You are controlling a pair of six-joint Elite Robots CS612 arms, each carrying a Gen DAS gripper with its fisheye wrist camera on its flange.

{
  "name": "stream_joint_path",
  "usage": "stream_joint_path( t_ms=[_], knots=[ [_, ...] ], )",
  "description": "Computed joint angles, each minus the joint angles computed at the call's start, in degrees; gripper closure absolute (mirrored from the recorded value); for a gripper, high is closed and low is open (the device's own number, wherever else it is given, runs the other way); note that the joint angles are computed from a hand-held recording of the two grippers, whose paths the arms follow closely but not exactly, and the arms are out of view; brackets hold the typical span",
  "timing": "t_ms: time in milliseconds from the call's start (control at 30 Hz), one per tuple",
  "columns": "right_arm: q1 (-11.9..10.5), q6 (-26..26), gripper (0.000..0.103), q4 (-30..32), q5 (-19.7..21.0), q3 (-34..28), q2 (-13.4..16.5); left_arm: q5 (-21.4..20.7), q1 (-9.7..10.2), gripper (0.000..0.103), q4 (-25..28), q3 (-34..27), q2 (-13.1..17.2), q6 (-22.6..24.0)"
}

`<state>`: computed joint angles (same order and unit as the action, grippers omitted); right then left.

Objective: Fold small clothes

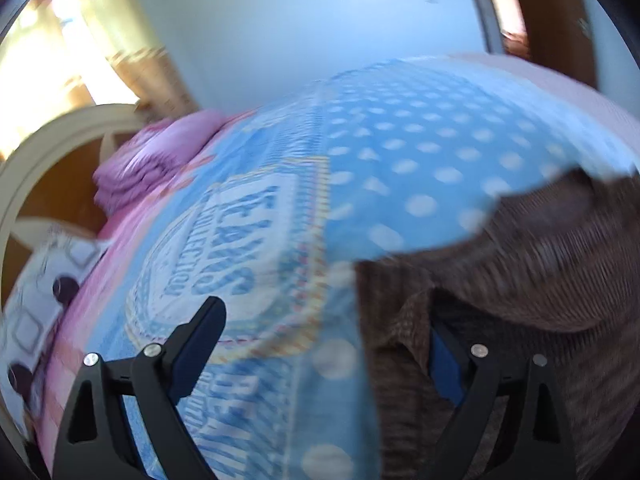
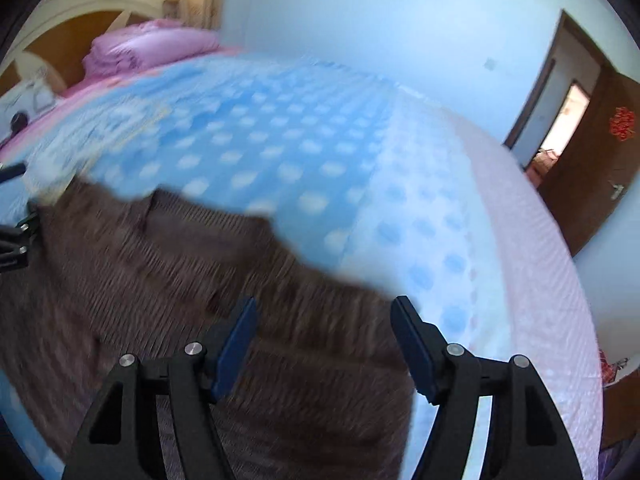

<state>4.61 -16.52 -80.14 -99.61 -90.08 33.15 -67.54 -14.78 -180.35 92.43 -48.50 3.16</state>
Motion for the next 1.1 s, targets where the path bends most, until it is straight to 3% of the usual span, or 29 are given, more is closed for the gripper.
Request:
stream_joint_path(
  t_ms=[100, 133, 200, 267, 300, 333, 400, 433, 533, 667, 800, 933, 1033, 1100],
  knots=[
    [-0.71, 2.2, 0.034, -1.6, 0.33, -0.9, 0.23, -1.1, 0.94, 0.008, 2.71, 0.04, -0.63, -3.87],
    [-1.26, 2.98, 0.034, -0.72, 2.67, -2.24, 0.62, -2.31, 1.04, 0.008, 1.78, 1.0, -1.09, -3.38],
    [-2.16, 2.03, 0.033, 2.77, 8.17, -4.65, 1.32, -1.25, 0.17, 0.005, -1.95, 3.34, -1.52, 1.49],
    [-2.54, -2.12, 0.031, 9.08, 13.39, -6.22, 1.56, 0.52, -0.93, 0.005, -3.93, 4.46, -1.32, 6.44],
    [-2.08, -5.3, 0.031, 12.77, 14.13, -6.62, 1.61, 0.7, -1.3, 0.004, -4.51, 4.47, -0.99, 8.45],
    [-1.33, -9.0, 0.031, 15.01, 12.46, -6.93, 1.92, 1.62, -1.66, 0.004, -5.0, 4.18, -0.55, 9.74],
    [0.74, -14.35, 0.031, 13.88, 3.56, -7.14, 3.29, 3.03, -1.91, 0.004, -4.67, 2.93, 0.27, 10.64],
    [1.31, -16.52, 0.031, 12.61, 1.07, -7.02, 3.86, 3.29, -1.8, 0.004, -3.63, 2.08, 0.57, 10.16],
    [1.42, -16.28, 0.031, 9.77, -0.83, -5.06, 3.21, 3.77, -1.11, 0.004, -0.05, -0.41, 1.14, 7.1],
    [1.56, -15.97, 0.031, -3.19, -8.64, -0.18, 1.86, -4.26, 1.36, 0.0, 7.94, -3.08, 0.27, -1.04],
    [0.14, -8.2, 0.031, -5.88, -6.01, 1.48, -0.08, -11.24, 3.14, 0.0, 11.04, -4.72, 0.14, -7.07],
    [0.07, -9.35, 0.031, -6.65, -7.42, 0.91, 0.45, -11.54, 3.16, 0.0, 15.11, -6.01, 0.79, -8.76],
    [-0.78, -7.85, 0.031, -5.26, -5.36, -1.3, 1.56, -13.64, 3.48, 0.0, 25.77, -9.17, 2.29, -7.65],
    [-1.55, -5.43, 0.031, -3.45, -3.76, -2.16, 1.77, -16.03, 3.98, 0.0, 26.08, -9.69, 2.8, -9.09]
  ],
)
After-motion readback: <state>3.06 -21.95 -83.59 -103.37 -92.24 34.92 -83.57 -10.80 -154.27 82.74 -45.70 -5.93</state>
